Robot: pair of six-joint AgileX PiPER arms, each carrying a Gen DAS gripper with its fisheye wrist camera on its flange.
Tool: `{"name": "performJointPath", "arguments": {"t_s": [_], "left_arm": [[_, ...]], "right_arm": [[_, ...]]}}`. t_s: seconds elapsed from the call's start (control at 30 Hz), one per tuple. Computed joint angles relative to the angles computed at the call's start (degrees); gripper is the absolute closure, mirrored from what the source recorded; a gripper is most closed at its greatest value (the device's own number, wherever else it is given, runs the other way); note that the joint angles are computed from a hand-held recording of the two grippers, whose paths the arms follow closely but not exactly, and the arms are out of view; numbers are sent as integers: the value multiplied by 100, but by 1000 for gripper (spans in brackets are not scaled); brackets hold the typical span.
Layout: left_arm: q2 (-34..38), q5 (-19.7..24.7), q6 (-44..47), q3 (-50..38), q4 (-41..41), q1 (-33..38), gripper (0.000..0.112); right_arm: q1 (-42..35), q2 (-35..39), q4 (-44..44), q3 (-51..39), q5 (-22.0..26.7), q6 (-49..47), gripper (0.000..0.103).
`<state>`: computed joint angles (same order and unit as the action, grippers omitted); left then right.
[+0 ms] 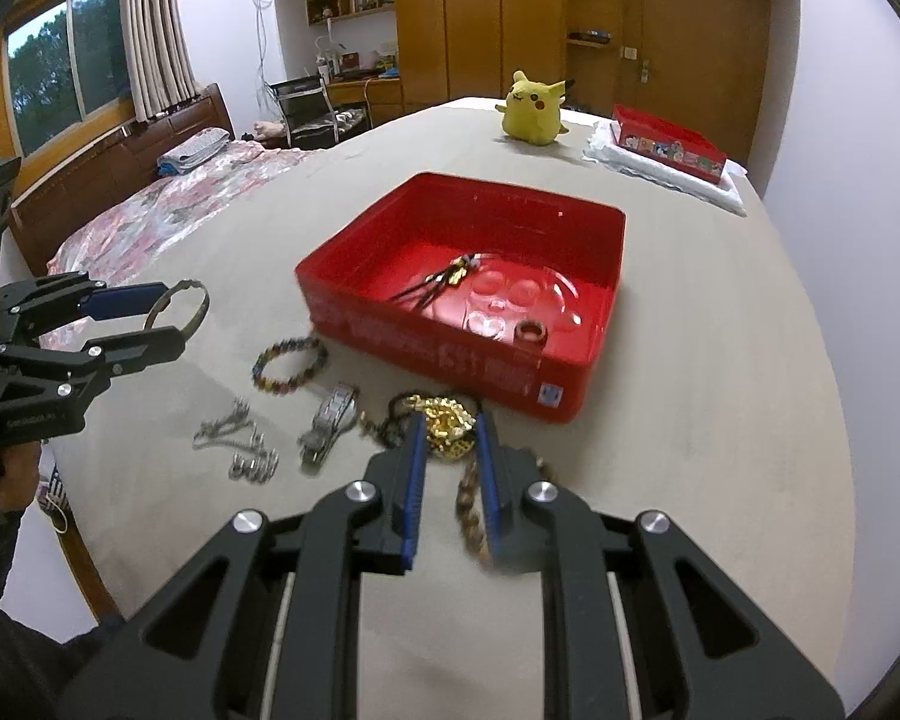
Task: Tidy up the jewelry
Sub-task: 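Carry the bangle and gold pendant into the red box and release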
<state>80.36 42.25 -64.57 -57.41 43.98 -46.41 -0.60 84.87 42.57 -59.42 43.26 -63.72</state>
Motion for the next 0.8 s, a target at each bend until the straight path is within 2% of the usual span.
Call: {"name": "performJointPath", "arguments": {"t_s": [0.23,0.4,0.53,0.8], "left_arm": [[656,-532,1522,-887,-838,979,64],[1402,-774,2595,-1617,-1608,1511,64],[2193,-761,3460,-2337,-2327,1894,64],[3122,-711,4258,-3019,-3174,2318,64]], "right_arm": [[286,1162,-394,-1541,326,829,88],[631,1953,-943,-2493,345,1501,88],[856,2653,-1442,-3205,378,2017,88],[1040,3544,-2021,-3938,371,2513,88]]}}
